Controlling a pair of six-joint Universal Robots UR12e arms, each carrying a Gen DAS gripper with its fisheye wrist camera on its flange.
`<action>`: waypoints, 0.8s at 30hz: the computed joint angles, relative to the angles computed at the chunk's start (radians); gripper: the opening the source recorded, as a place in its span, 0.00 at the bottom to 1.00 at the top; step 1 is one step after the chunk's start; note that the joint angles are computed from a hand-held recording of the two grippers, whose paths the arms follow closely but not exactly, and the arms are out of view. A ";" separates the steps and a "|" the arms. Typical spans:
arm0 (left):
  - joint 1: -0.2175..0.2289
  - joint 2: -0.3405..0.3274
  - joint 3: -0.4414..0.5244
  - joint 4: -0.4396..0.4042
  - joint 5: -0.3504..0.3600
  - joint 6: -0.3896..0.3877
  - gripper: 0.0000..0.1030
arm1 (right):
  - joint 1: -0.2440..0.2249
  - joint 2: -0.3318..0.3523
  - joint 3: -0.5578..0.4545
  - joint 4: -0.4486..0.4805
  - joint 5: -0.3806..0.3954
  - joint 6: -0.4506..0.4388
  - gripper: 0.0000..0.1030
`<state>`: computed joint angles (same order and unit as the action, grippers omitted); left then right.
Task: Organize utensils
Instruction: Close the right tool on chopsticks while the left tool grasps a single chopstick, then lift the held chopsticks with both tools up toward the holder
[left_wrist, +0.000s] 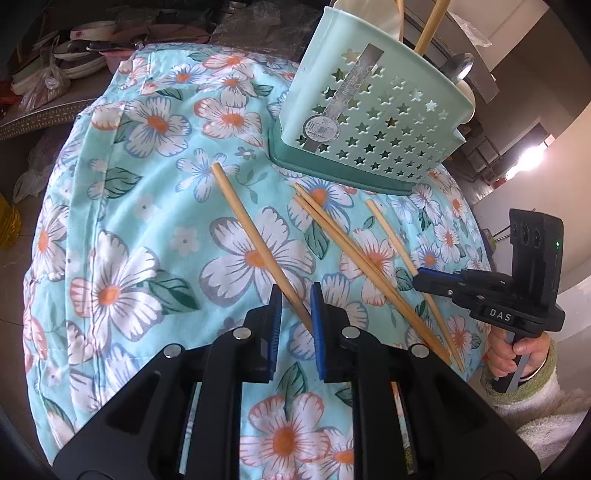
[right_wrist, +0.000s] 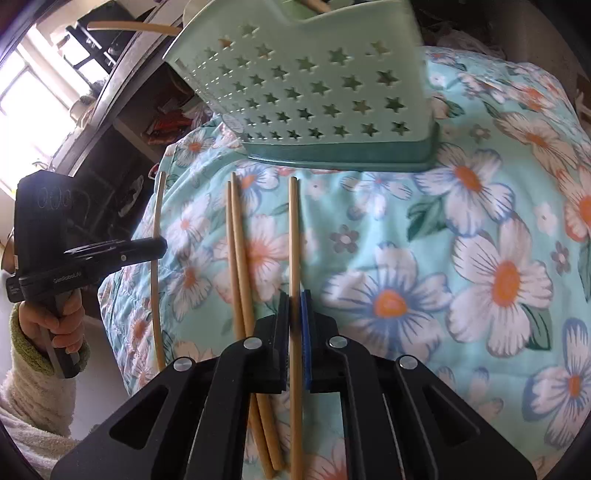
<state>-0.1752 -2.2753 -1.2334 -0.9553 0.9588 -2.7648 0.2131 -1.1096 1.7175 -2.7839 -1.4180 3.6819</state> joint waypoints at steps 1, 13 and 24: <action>-0.002 -0.005 0.005 -0.006 -0.003 -0.001 0.14 | -0.001 -0.010 0.013 0.000 -0.008 0.010 0.06; -0.010 -0.039 0.049 0.004 0.018 -0.148 0.22 | -0.009 -0.048 0.064 0.003 -0.024 0.040 0.09; -0.015 -0.089 0.120 0.024 0.052 -0.281 0.20 | -0.005 0.015 -0.021 0.013 -0.076 -0.014 0.18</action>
<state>-0.1901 -2.3644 -1.1135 -0.9310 1.0107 -3.0455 0.2077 -1.0951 1.6964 -2.7704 -1.4945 3.6675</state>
